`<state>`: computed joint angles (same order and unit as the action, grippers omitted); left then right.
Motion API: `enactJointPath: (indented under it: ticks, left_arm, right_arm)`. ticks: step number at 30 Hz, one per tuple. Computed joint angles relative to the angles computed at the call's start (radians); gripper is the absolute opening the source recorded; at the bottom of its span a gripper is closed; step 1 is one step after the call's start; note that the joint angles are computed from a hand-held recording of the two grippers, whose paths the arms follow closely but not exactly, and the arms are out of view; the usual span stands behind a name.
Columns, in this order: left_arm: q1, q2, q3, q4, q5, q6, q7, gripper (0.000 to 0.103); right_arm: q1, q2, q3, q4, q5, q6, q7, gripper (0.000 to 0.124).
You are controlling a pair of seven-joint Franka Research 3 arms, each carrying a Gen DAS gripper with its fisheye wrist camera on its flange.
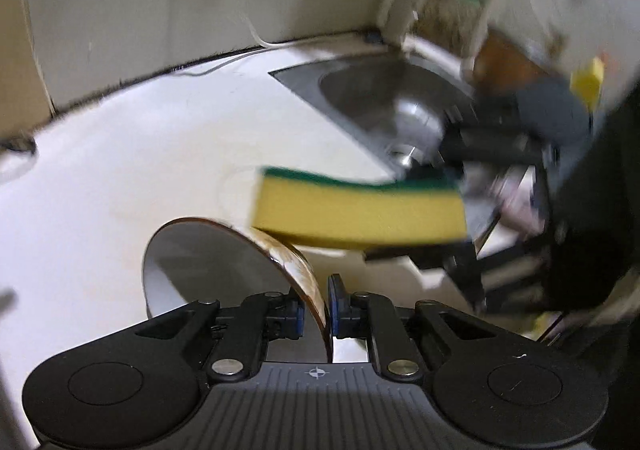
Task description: Clean bowl
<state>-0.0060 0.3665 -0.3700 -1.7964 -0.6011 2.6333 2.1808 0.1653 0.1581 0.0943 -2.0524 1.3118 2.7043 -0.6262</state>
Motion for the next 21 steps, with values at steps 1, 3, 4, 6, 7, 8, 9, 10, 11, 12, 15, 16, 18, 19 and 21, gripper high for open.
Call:
enactJointPath:
  ticks: [1, 3, 4, 6, 7, 8, 9, 10, 11, 12, 15, 16, 18, 19, 21]
  left_arm:
    - [0.017, 0.015, -0.012, 0.020, -0.040, -0.024, -0.003, 0.014]
    - [0.028, 0.035, -0.017, 0.047, -0.082, -0.053, -0.024, 0.014]
    - [0.033, 0.040, -0.019, 0.055, -0.103, -0.065, -0.036, 0.014]
    - [0.041, 0.051, -0.021, 0.072, -0.144, -0.088, -0.063, 0.014]
    - [0.040, 0.062, -0.017, 0.087, -0.155, -0.097, -0.088, 0.014]
    - [0.035, 0.071, -0.012, 0.100, -0.154, -0.100, -0.102, 0.015]
    - [0.031, 0.081, -0.008, 0.113, -0.150, -0.102, -0.116, 0.016]
    - [0.027, 0.091, -0.005, 0.127, -0.142, -0.101, -0.126, 0.017]
    - [0.025, 0.098, -0.005, 0.136, -0.136, -0.101, -0.134, 0.017]
    - [0.027, 0.105, -0.007, 0.142, -0.133, -0.103, -0.134, 0.017]
    - [0.018, 0.097, -0.007, 0.133, -0.095, -0.089, -0.126, 0.017]
    - [0.011, 0.087, -0.005, 0.124, -0.073, -0.079, -0.119, 0.017]
    - [0.008, 0.062, -0.009, 0.103, -0.036, -0.076, -0.085, 0.024]
    - [0.009, 0.047, -0.011, 0.092, -0.023, -0.082, -0.060, 0.027]
    - [0.003, 0.011, -0.004, 0.055, 0.011, -0.094, -0.027, 0.040]
  right_arm:
    - [-0.004, 0.000, -0.004, 0.004, -0.006, -0.010, 0.018, 0.030]
    - [-0.003, 0.020, 0.007, 0.030, 0.081, 0.040, -0.022, 0.030]
    - [-0.001, 0.034, 0.015, 0.049, 0.144, 0.075, -0.068, 0.030]
    - [0.008, 0.051, 0.024, 0.070, 0.203, 0.105, -0.148, 0.030]
    - [0.011, 0.047, 0.022, 0.062, 0.188, 0.102, -0.145, 0.030]
    - [0.013, 0.042, 0.020, 0.055, 0.173, 0.100, -0.142, 0.030]
    - [0.015, 0.038, 0.018, 0.048, 0.157, 0.097, -0.139, 0.030]
    - [0.017, 0.033, 0.017, 0.041, 0.141, 0.095, -0.135, 0.030]
    - [0.016, 0.023, 0.013, 0.029, 0.112, 0.085, -0.115, 0.030]
    - [0.011, 0.008, 0.003, 0.011, 0.068, 0.066, -0.073, 0.030]
    - [0.005, -0.009, -0.008, -0.011, 0.012, 0.057, -0.007, 0.030]
    - [0.005, -0.007, -0.007, -0.011, 0.010, 0.064, 0.010, 0.030]
    - [0.008, 0.008, -0.004, -0.003, 0.009, 0.087, 0.058, 0.030]
    - [0.007, 0.014, 0.001, 0.003, 0.019, 0.090, 0.055, 0.030]
    - [0.004, 0.018, 0.010, 0.008, 0.049, 0.090, 0.041, 0.030]
